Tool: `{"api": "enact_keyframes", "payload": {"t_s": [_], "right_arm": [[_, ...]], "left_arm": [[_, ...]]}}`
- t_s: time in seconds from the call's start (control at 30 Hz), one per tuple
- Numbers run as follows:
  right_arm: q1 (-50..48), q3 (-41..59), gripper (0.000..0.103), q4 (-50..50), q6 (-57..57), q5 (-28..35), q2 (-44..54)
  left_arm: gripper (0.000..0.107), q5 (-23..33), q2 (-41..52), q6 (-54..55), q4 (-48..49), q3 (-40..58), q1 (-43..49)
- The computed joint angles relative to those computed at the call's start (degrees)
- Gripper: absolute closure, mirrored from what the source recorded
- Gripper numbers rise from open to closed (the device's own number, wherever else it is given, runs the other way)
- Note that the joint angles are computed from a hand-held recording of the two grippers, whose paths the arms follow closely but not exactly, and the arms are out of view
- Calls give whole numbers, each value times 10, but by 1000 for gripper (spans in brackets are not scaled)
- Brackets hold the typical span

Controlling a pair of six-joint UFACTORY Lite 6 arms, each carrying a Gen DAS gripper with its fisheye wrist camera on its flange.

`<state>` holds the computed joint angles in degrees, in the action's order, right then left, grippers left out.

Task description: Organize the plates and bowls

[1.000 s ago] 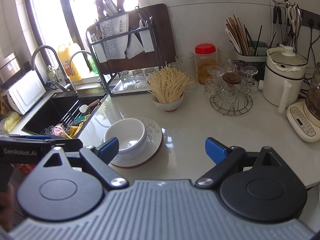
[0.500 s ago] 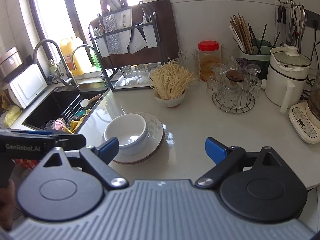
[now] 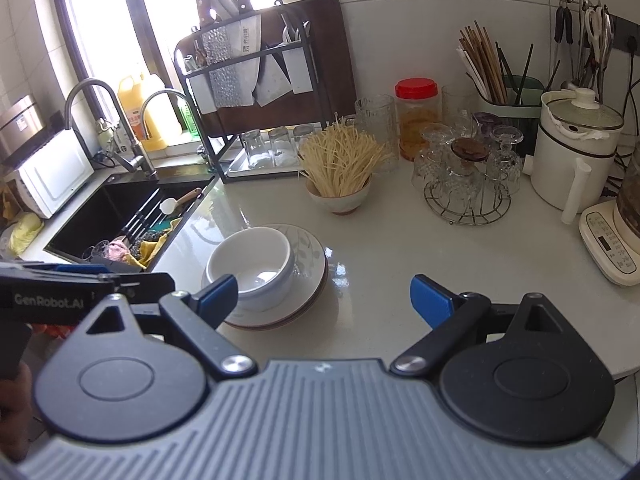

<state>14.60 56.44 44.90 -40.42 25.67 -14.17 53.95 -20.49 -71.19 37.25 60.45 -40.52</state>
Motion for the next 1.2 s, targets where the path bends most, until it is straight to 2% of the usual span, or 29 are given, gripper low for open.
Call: {"api": "enact_keyframes", "payload": {"t_s": [1.2], "right_arm": [[3, 31, 9, -25, 28, 0, 31]], "left_arm": [[12, -2, -7, 13, -11, -1, 31]]}}
